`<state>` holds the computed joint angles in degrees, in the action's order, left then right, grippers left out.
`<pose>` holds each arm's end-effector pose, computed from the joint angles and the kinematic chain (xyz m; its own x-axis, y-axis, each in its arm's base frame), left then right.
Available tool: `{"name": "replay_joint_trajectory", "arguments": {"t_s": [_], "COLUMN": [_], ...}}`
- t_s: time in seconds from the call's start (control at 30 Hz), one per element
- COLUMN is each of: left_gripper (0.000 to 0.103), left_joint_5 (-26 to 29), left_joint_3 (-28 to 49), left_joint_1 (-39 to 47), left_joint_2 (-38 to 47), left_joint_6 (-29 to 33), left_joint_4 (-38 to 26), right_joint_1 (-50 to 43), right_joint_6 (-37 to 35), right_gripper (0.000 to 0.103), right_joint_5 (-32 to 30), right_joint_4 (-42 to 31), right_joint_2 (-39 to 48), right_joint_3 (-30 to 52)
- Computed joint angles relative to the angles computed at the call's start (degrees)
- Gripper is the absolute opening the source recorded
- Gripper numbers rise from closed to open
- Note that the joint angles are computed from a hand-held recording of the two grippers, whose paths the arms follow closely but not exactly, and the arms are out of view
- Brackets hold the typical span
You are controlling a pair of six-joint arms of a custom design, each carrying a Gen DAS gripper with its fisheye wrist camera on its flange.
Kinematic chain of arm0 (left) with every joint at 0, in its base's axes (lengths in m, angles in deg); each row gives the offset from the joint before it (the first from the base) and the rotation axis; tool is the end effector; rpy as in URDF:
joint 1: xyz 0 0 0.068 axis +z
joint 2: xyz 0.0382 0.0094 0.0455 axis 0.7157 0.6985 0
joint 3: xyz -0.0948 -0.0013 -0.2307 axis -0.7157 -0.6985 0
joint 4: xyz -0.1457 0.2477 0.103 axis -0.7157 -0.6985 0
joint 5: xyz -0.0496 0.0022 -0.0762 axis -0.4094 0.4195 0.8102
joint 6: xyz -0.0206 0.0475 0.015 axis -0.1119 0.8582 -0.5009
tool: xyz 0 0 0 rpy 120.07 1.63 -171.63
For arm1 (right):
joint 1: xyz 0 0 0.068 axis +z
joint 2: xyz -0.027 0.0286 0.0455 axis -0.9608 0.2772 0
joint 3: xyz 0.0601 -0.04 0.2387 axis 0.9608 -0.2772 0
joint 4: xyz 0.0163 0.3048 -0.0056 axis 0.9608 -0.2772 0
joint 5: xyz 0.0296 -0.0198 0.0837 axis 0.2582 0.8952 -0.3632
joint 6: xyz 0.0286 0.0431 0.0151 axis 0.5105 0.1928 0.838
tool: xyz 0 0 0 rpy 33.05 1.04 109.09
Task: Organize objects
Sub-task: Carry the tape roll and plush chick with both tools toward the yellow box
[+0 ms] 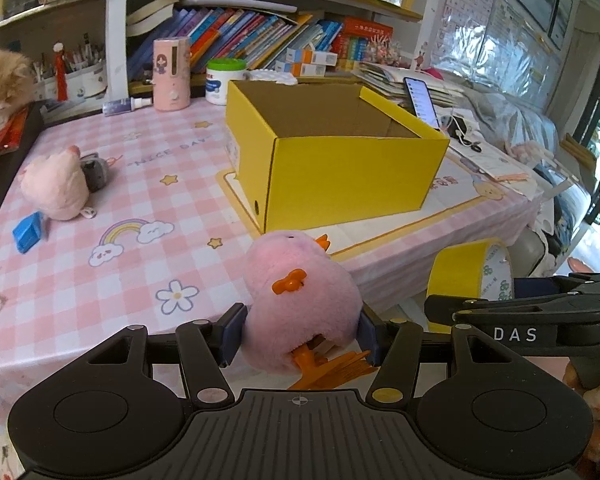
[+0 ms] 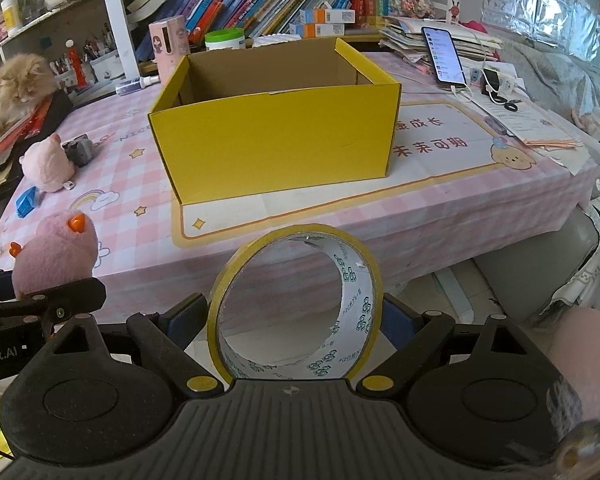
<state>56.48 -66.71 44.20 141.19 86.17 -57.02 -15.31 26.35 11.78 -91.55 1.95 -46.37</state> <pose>0.1938 -0.0203 0.0324 -0.6518 0.2495 -0.7162 0.4863 0.8622 -0.1422 0.1400 0.1874 0.0303 -0.7229 0.2050 -0.6598 0.2199 0.9736 0.0616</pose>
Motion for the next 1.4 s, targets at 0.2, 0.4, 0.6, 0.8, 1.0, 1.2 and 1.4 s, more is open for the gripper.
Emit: {"name": "replay_joint_trajectory", "arguments": {"t_s": [0.2,0.4,0.6,0.8,1.0,1.2,1.4], "left_gripper": [0.056,0.056,0.056,0.056,0.056,0.056,0.057], "left_joint_5": [-1.22,-2.72,-5.23,-7.97,-11.27,-17.38,-23.25], "left_joint_3": [1.09,2.07,3.76,6.05,11.66,20.93,30.78], "left_joint_1": [-2.15,-4.74,-8.54,-12.50,-17.06,-20.88,-23.61], "left_joint_2": [2.23,3.38,6.05,9.44,16.27,24.80,33.83], "left_joint_6": [-1.17,-2.76,-4.87,-7.88,-11.31,-13.42,-14.65], "left_joint_4": [2.78,5.63,9.93,15.38,20.72,21.81,17.67], "right_joint_1": [-2.58,-5.16,-9.47,-15.22,-22.13,-33.76,-45.56], "right_joint_6": [-2.58,-5.89,-10.87,-18.85,-28.41,-41.45,-49.68], "right_gripper": [0.090,0.090,0.090,0.090,0.090,0.090,0.090], "right_joint_5": [-0.90,-1.46,-1.85,-2.96,-4.32,-7.50,-19.06], "right_joint_4": [1.58,2.95,6.16,10.62,16.14,24.22,30.91], "right_joint_2": [-1.02,-1.91,-5.09,-9.33,-14.79,-19.88,-12.66], "right_joint_3": [-0.98,-1.44,-3.46,-5.63,-8.33,-10.08,-4.68]}}
